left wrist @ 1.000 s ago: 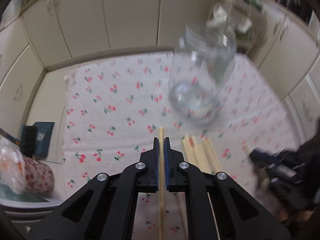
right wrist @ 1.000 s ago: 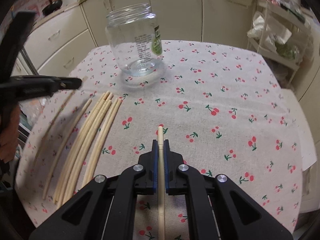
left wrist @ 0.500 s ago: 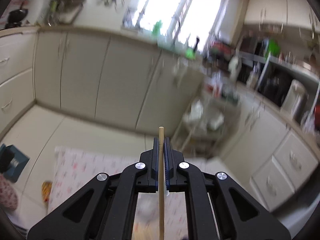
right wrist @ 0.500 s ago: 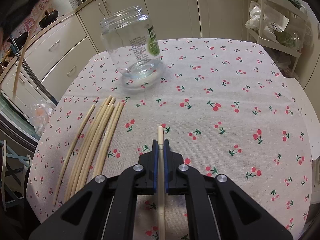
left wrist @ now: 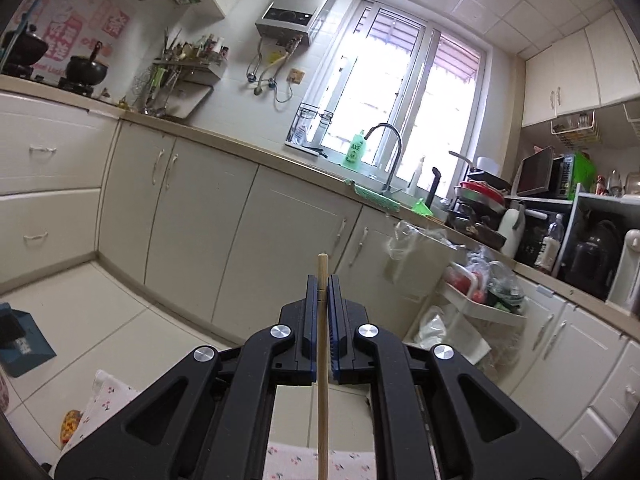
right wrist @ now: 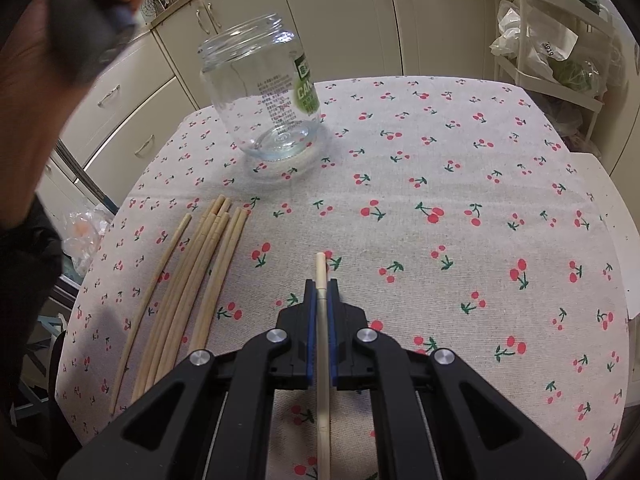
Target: Organize utensils
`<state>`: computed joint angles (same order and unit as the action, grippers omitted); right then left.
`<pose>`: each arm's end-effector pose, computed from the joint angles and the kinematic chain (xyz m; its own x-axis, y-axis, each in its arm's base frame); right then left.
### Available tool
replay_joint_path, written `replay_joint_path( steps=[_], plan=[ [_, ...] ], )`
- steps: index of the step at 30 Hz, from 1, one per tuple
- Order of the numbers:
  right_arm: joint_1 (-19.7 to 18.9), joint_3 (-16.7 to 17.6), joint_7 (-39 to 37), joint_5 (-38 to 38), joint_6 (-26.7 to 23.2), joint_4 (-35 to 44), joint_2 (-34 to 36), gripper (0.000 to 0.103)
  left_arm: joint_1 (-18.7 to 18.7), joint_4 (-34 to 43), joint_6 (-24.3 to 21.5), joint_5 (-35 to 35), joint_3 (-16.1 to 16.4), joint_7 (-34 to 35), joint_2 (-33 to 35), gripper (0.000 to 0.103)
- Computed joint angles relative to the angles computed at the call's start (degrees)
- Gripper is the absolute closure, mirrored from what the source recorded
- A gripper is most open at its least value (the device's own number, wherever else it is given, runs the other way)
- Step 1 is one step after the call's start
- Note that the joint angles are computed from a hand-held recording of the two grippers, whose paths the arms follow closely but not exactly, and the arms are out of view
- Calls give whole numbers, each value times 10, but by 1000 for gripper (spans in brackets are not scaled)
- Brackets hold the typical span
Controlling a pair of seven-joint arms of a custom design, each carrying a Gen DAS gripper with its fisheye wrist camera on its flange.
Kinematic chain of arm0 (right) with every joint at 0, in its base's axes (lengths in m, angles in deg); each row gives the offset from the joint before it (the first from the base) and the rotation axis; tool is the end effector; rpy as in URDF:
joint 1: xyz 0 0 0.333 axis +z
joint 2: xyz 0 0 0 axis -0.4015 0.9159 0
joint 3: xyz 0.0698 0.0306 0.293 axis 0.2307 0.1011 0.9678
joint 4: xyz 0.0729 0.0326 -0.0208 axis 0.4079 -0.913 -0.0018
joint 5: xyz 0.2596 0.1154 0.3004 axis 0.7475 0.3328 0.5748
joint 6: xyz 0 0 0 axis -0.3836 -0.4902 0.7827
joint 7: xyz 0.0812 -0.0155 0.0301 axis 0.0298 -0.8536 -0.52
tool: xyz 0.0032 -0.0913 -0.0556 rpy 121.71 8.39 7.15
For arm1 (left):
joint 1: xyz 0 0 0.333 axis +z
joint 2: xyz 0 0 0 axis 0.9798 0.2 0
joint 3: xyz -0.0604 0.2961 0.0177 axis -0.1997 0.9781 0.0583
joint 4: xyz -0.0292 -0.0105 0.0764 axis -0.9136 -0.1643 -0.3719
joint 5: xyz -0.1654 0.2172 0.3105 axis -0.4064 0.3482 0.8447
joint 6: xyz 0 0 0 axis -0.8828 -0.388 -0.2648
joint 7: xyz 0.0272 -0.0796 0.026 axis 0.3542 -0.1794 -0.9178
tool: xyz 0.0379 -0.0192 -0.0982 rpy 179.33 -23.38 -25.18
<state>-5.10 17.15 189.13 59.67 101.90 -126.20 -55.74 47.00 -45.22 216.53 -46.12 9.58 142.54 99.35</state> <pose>0.3053 0.2162 0.3920 -0.2522 -0.9352 -0.2486 -0.7761 0.3490 -0.5253 0.5187 -0.3866 0.5437 -0.4329 -0.8288 0.3546 -0.2914 -0.2435 -0.9251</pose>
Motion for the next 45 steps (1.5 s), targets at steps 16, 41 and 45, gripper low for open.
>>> replay_joint_path(
  steps=[16,41,45],
  plan=[
    [5,-8,-8,17,14,-8,-4,97,6,-98,36,52,-16,21,3,98],
    [-25,27,36,12,98,-41,-68,97,106,-431,-14,202,-17,-188,-253,22],
    [-63,64,54,1,126,-31,-98,97,104,-460,-18,268,30,-283,-249,22]
  ],
)
